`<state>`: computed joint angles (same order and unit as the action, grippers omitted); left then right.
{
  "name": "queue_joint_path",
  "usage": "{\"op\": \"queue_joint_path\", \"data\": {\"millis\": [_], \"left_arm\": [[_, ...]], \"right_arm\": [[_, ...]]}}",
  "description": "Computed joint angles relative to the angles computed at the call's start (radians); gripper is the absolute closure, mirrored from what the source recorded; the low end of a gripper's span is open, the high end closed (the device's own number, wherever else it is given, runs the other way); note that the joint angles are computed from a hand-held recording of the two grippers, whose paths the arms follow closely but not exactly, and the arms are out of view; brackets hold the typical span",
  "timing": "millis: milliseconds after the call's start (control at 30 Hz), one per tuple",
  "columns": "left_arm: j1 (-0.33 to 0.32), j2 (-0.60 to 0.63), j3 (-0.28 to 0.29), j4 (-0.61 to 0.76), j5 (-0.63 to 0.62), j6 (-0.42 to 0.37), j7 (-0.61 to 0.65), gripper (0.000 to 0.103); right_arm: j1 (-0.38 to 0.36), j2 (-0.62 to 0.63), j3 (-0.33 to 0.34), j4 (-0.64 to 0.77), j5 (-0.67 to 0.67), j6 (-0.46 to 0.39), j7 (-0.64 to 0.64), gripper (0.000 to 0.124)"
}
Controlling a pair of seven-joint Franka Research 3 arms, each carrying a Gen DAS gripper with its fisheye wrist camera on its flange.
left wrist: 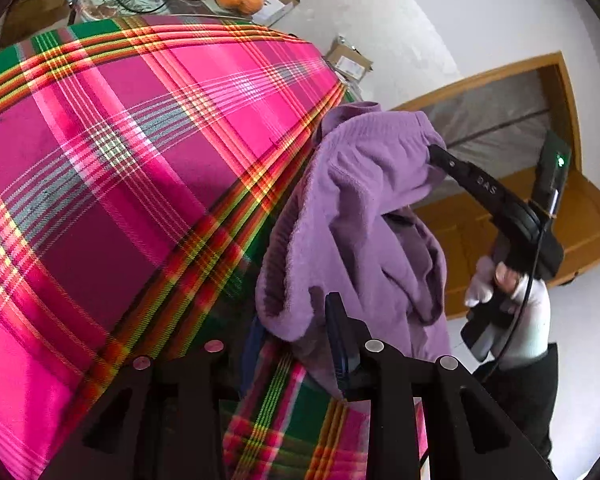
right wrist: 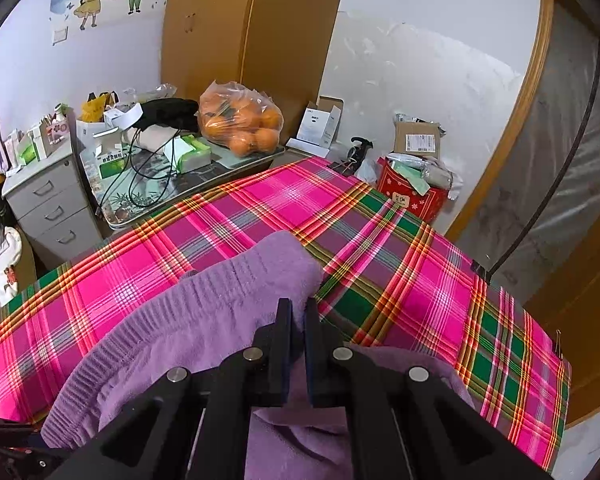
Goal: Fold clothes
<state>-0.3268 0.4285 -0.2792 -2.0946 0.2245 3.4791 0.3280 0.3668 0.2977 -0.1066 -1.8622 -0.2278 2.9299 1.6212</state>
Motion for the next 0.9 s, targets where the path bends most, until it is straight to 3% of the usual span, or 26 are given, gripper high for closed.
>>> {"op": "queue_joint_path", "data": {"millis": [67,133,167,200,267,400,500,567,667,733,900], "left_arm": [[-0.066,-0.007,0.052,-0.002,-0.061,0.006,0.013,0.072],[-0.070,0.005,0.054,0.011,-0.070,0.003,0.021,0.072],[-0.067,0.013,0.052,0.024,-0.067,-0.002,0.025,0.075],[-0.067,0.020,0.051,0.034,-0.066,-0.013,0.030,0.092],[-0.058,0.011,0.044,0.023,-0.053,-0.016,0.038,0.092],[-0.212,-0.095,0.201,-0.074,-0.182,0.020,0.161,0.094],[-0.350,-0.201,0.320,-0.172,-0.377,0.070,0.350,0.094],[-0.413,-0.263,0.364,-0.214,-0.514,0.101,0.490,0.094],[-0.461,-0.338,0.379,-0.253,-0.710,0.147,0.691,0.094],[-0.462,-0.382,0.368,-0.268,-0.819,0.171,0.808,0.094],[-0.417,-0.461,0.300,-0.305,-1.006,0.225,1.020,0.094]], "right_arm": [[-0.004,-0.010,0.006,-0.012,0.006,0.013,-0.009,0.118],[-0.004,-0.014,0.009,-0.016,0.010,0.020,-0.013,0.118],[0.004,-0.016,0.002,-0.018,0.003,0.023,-0.004,0.118],[0.010,-0.018,-0.003,-0.020,-0.002,0.025,0.005,0.118],[0.018,-0.031,-0.012,-0.034,-0.018,0.037,0.020,0.118],[0.045,-0.066,-0.047,-0.060,-0.085,0.072,0.079,0.118],[0.071,-0.110,-0.083,-0.085,-0.163,0.136,0.180,0.119],[0.078,-0.134,-0.093,-0.093,-0.205,0.177,0.233,0.119],[0.106,-0.165,-0.107,-0.081,-0.289,0.214,0.307,0.119],[0.184,-0.177,-0.183,-0.047,-0.487,0.233,0.480,0.119],[0.282,-0.146,-0.273,0.076,-0.846,0.261,0.819,0.119]]}}
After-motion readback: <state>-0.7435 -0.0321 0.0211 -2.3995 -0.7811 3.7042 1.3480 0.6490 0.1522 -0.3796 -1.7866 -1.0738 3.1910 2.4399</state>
